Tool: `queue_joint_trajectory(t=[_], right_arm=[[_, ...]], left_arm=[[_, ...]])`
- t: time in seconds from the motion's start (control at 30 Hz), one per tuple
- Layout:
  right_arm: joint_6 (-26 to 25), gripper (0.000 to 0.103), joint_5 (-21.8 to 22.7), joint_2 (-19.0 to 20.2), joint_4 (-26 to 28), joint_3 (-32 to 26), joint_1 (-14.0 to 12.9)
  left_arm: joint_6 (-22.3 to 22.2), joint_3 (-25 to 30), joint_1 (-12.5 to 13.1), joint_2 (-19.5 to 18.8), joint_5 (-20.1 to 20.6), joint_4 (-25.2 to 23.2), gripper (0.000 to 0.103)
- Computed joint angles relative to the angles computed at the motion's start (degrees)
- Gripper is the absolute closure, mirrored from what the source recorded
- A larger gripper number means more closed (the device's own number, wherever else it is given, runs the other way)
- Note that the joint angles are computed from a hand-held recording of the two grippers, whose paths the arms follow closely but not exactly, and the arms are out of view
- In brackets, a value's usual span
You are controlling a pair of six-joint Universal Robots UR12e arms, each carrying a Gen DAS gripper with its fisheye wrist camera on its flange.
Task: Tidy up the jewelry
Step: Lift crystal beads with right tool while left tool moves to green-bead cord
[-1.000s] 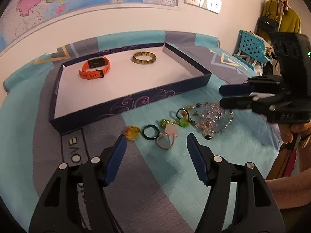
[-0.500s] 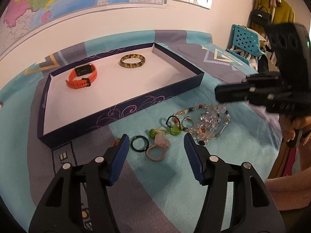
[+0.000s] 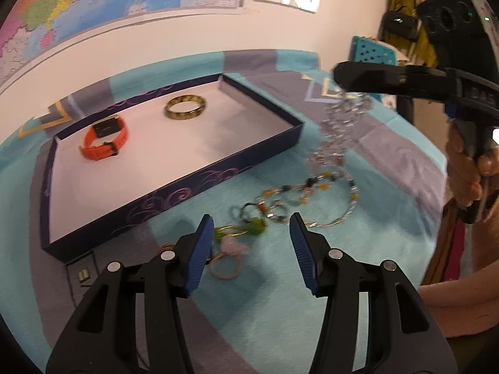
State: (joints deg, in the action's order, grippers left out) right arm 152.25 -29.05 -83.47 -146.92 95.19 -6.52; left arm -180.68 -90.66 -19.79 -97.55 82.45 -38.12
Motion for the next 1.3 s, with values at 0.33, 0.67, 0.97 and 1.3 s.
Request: queue_joint_trajectory(t=[0.33, 0.67, 0.97, 1.3], right_arm=[[-2.87, 0.095, 4.12, -0.54, 4.6, -0.09, 0.16], [8.82, 0.095, 5.81, 0.51, -7.44, 0.52, -1.71], [13.26, 0.095, 4.55, 1.77, -8.86, 0.32, -2.72], [10.18, 0.095, 4.38, 2.44, -4.32, -0.32, -1.99]], left_arm=[[-0.34, 2.33, -0.5, -2.49, -7.39, 2.38, 0.062], [-0.69, 1.89, 0.52, -2.4, -14.29, 1.58, 0.096], [-1.11, -0.79, 1.82, -0.19, -18.79, 0.75, 0.096], [-2.6, -0.99, 1.73, 0.64, -8.47, 1.51, 0.071]])
